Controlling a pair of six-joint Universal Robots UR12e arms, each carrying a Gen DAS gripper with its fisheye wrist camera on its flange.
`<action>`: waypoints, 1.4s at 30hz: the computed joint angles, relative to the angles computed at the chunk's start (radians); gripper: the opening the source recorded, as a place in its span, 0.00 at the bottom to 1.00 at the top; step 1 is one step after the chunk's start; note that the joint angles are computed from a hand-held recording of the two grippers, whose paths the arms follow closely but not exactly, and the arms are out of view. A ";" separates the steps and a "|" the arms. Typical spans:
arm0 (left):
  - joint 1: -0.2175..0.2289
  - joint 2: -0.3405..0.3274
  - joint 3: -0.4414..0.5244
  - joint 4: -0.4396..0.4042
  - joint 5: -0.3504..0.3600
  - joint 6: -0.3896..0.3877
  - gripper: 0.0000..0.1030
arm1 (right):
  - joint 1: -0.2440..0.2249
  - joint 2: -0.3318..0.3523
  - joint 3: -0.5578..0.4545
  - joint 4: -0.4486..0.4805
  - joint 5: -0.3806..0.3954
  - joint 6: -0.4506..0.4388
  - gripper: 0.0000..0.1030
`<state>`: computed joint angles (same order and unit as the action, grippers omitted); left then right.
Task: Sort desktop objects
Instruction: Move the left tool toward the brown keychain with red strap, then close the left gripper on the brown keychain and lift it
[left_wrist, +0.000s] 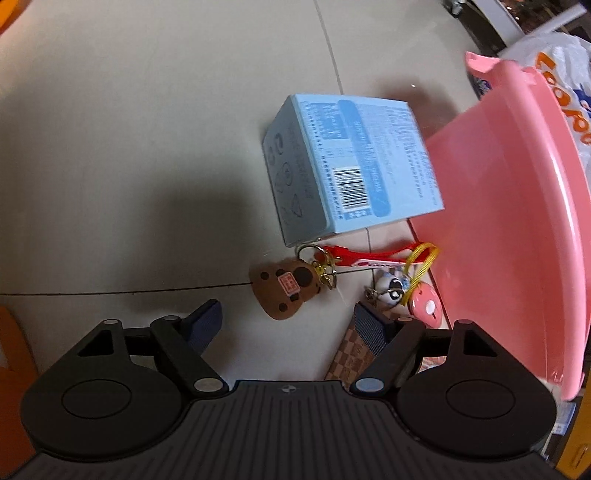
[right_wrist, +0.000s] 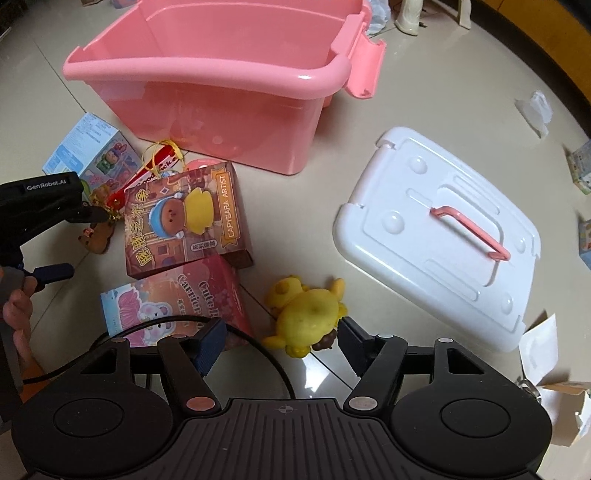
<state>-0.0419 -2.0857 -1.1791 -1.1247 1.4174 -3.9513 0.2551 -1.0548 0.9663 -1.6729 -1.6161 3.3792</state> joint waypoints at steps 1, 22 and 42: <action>0.000 -0.002 -0.001 0.002 0.003 -0.005 0.77 | 0.001 0.001 -0.001 0.001 0.001 -0.002 0.61; -0.015 -0.026 0.020 0.001 0.070 0.070 0.67 | 0.008 0.025 -0.017 0.035 0.017 -0.023 0.62; -0.017 -0.011 0.011 -0.020 0.058 0.132 0.41 | 0.010 0.020 -0.017 0.038 0.002 -0.035 0.62</action>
<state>-0.0591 -2.0967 -1.1677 -1.1444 1.4751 -3.8196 0.2655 -1.0345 0.9491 -1.6344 -1.6139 3.3440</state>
